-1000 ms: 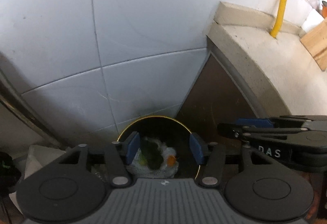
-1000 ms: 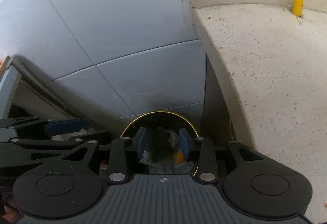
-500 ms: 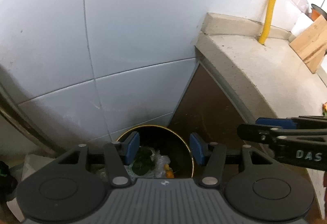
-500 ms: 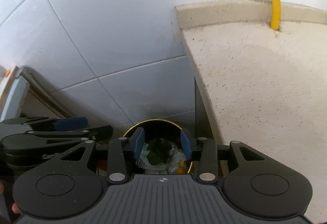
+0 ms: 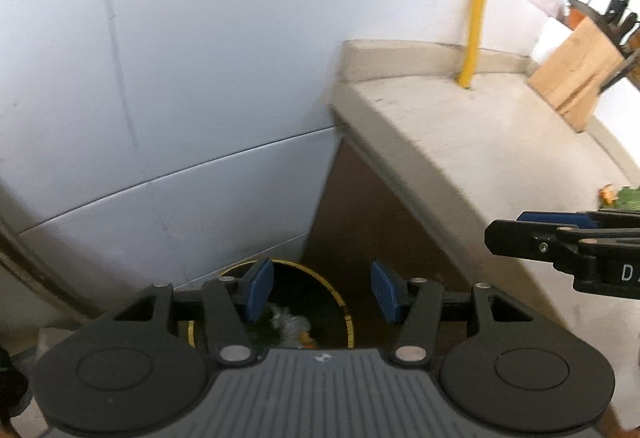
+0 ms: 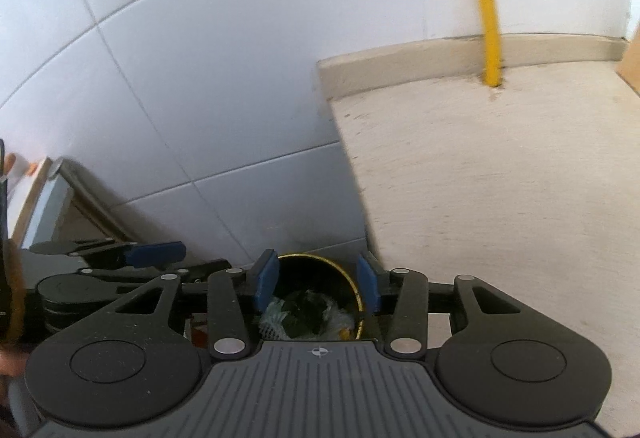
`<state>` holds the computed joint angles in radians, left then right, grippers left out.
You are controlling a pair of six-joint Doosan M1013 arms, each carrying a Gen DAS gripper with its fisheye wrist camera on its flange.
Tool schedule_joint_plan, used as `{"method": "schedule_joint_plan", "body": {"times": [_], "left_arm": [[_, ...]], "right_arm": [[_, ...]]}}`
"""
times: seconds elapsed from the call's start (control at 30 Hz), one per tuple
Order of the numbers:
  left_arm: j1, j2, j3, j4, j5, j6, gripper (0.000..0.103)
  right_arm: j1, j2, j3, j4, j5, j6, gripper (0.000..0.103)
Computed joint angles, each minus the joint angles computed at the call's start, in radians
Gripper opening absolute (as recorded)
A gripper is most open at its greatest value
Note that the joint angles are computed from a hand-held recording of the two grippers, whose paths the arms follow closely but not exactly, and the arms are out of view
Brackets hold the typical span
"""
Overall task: Collect trash
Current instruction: 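Open both grippers over the black bin to drop bok choy and peel, then raise both grippers back to the counter scraps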
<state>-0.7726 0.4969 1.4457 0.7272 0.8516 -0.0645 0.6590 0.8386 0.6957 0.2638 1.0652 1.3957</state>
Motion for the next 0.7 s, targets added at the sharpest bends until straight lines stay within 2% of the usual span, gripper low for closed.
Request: {"method": "schedule_joint_plan", "body": {"times": [0.33,0.53,0.7], "left_arm": [[0.002,0.048,-0.109,-0.001,-0.109,0.172,0.048],[0.006,0.085,-0.193,-0.04,-0.182,0.335,0.05],[0.013,0.148,-0.307,-0.125,-0.215,0.513,0.051]], "right_arm": [[-0.035,-0.116,0.166,-0.124,-0.177,0.125,0.058],[-0.064,-0.171,0.237,-0.252,-0.241,0.28,0.061],[-0.083,-0.209,0.293,-0.393,-0.271,0.434,0.063]]}}
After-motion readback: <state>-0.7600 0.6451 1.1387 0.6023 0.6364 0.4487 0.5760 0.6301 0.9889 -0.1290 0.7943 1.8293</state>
